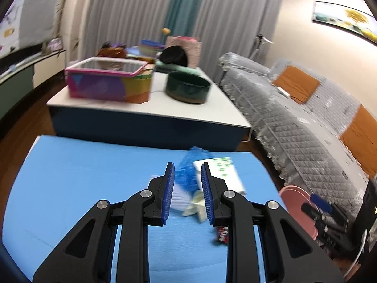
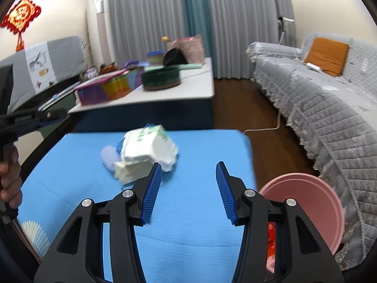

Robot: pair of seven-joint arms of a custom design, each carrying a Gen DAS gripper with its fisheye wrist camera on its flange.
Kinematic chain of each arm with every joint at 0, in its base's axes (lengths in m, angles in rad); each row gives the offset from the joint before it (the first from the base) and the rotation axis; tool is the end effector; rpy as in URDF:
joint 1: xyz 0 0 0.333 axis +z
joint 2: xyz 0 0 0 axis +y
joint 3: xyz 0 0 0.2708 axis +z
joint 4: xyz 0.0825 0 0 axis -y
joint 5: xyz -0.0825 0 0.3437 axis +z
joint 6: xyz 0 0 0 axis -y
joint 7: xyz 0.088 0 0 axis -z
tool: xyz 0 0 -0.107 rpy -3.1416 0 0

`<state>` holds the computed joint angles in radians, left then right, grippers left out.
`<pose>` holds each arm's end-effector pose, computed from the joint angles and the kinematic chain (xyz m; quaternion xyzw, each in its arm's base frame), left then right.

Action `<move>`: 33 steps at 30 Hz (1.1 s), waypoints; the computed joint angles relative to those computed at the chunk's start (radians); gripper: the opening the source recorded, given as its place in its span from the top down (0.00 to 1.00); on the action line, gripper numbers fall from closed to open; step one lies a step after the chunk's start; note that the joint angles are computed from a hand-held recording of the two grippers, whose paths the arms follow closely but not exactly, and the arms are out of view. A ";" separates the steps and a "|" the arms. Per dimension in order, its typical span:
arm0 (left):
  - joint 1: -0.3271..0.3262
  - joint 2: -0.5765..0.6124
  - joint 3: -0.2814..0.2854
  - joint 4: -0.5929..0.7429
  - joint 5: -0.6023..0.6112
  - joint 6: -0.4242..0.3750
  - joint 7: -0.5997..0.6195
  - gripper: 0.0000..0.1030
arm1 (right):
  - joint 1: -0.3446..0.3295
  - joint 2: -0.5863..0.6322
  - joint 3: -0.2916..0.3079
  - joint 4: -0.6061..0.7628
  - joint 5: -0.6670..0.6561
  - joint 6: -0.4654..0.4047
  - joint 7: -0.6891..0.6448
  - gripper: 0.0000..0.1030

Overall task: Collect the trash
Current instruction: 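Move both open tools back to the table toward the foam sleeve and wrapper, then grasp the white mesh foam sleeve with the left tool while the right tool grasps the red wrapper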

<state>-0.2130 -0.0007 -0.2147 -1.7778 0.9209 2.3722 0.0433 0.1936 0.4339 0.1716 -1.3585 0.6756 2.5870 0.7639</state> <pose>0.5218 -0.2281 0.5793 -0.7828 0.4085 -0.3321 0.3319 0.6461 0.2077 0.5353 -0.7983 0.3768 -0.1466 0.4464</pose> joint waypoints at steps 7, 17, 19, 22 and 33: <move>0.033 0.005 0.021 -0.047 -0.040 0.041 -0.026 0.78 | 0.046 0.044 0.020 0.011 -0.029 -0.020 -0.010 0.47; 0.030 0.109 0.047 -0.006 -0.116 0.069 0.030 0.78 | 0.111 0.168 -0.003 0.155 -0.161 -0.130 0.114 0.26; 0.031 0.127 0.056 -0.003 -0.141 0.082 0.039 0.75 | 0.120 0.193 -0.010 0.187 -0.190 -0.153 0.139 0.25; 0.034 0.146 0.066 -0.006 -0.180 0.112 0.049 0.57 | 0.129 0.232 -0.016 0.240 -0.225 -0.188 0.172 0.24; 0.031 0.214 0.088 0.019 -0.288 0.147 0.093 0.48 | 0.143 0.315 -0.029 0.363 -0.308 -0.286 0.229 0.24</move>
<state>-0.1823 0.2137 -0.1268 -1.7588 0.6334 2.5187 0.1361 0.3367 0.7493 0.1424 -0.9959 0.3672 2.3010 0.9926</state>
